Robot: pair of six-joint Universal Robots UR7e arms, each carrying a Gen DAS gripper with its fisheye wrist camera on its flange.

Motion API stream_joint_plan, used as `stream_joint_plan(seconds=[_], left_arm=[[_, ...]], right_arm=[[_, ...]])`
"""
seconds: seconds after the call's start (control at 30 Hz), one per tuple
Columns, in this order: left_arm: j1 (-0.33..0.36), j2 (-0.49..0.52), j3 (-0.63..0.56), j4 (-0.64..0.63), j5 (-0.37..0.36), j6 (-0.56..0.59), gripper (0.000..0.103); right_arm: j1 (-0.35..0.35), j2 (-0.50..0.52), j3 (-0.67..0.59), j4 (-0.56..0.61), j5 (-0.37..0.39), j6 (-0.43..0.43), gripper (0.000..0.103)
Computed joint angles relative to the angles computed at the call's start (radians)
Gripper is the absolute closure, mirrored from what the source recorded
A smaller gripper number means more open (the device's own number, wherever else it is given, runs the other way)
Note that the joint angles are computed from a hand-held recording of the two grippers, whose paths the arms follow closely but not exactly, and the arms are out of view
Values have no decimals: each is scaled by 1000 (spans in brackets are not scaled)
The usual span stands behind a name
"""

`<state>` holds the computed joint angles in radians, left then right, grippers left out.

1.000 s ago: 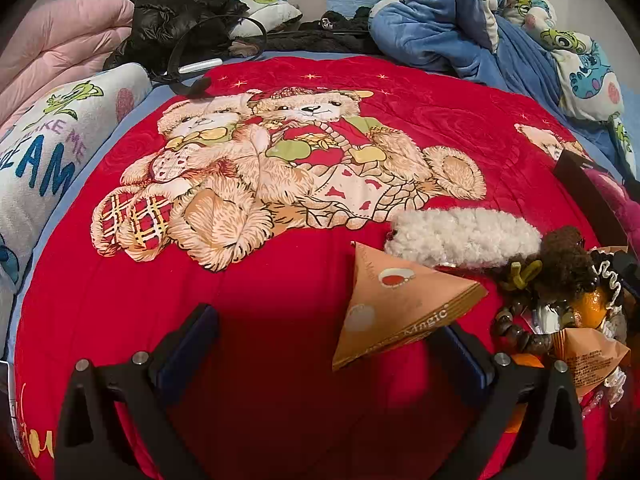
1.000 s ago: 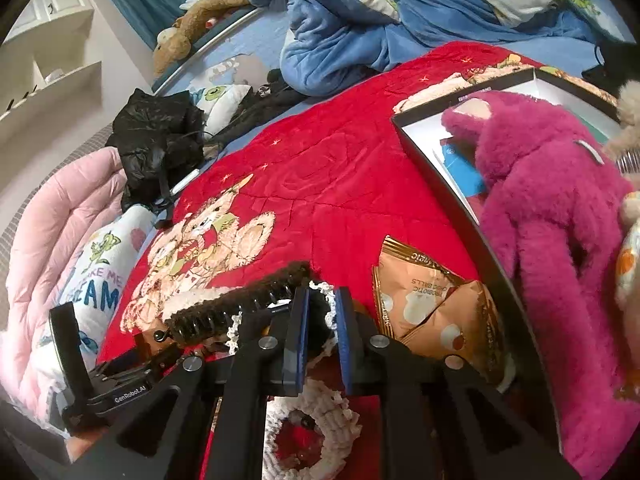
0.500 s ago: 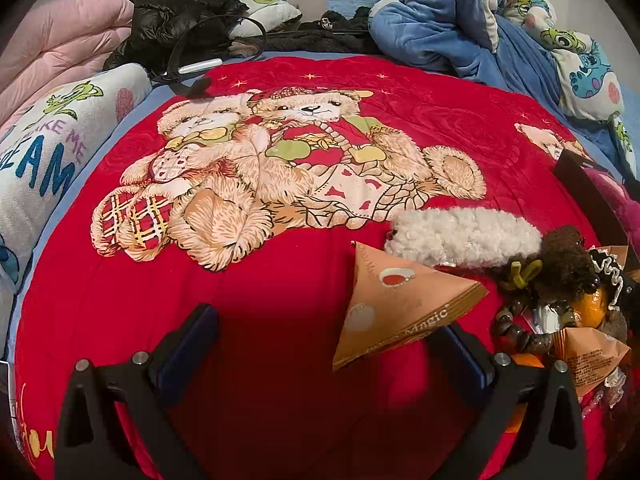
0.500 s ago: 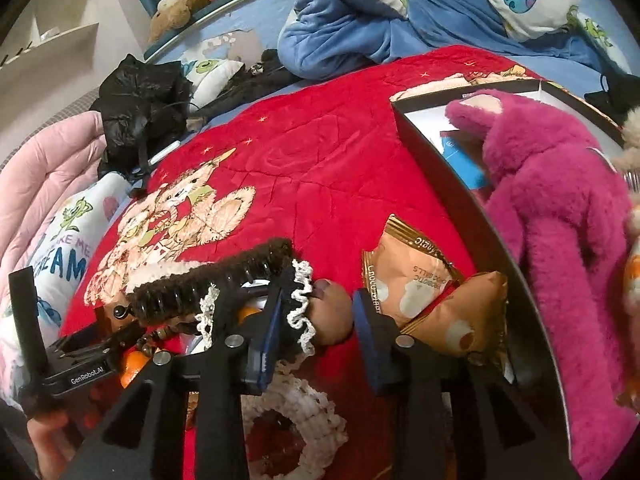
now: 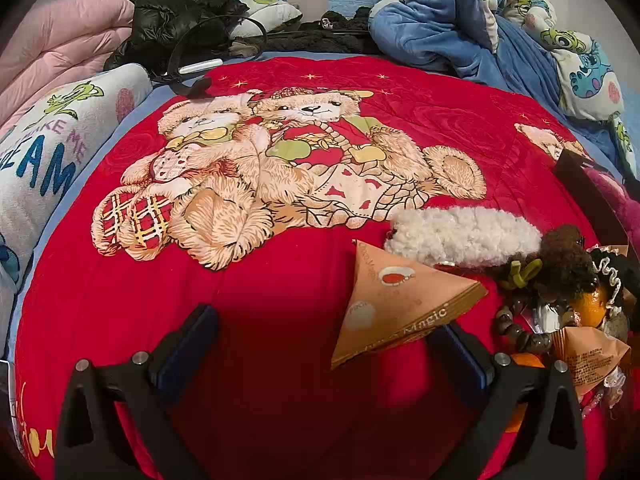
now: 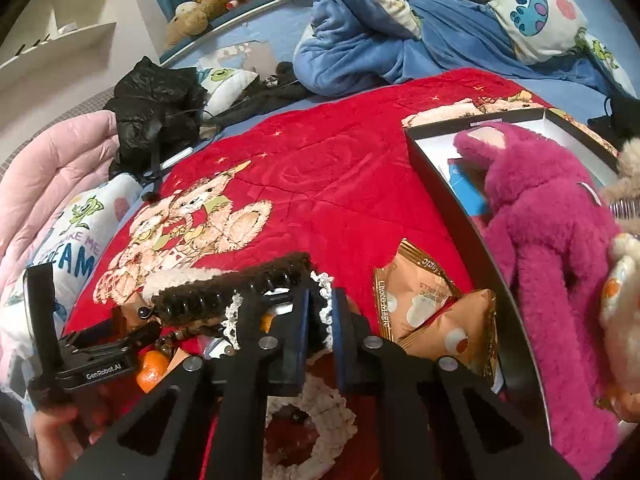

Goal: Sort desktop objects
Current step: 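Close right tool on the black comb hair clip while left tool hovers over the snack packet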

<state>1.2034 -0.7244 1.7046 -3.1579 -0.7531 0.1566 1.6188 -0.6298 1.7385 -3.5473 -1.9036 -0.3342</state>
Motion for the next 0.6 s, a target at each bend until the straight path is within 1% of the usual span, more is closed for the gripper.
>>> stream_joint_plan(seconds=[0.1,0.27,0.33,0.37,0.43,0.5,0.53,0.6], left_arm=[[0,0,1,-2,1,1,0],[0,0,3,-11,2,7,0],[-1,-1,6,-24,-1,14,5],[-3,-1,11,-39,1,20,10],[-6,-4,20,-69,5,29,25],[-5,-12,33,-91,-18,37,58],[-7,-14,37,-101,-16,37,58],[-6,-22,47,-108,-34,36,62]], right_arm=[[-16,-18,16,14,66,35,94],[-25,-37,32,26,140,62,95],[-24,-41,35,26,150,68,95],[-23,-42,37,24,152,68,95],[-22,-45,41,19,159,69,95],[-19,-47,45,14,162,67,95],[-17,-48,46,11,162,66,95],[-19,-53,53,10,172,64,95]])
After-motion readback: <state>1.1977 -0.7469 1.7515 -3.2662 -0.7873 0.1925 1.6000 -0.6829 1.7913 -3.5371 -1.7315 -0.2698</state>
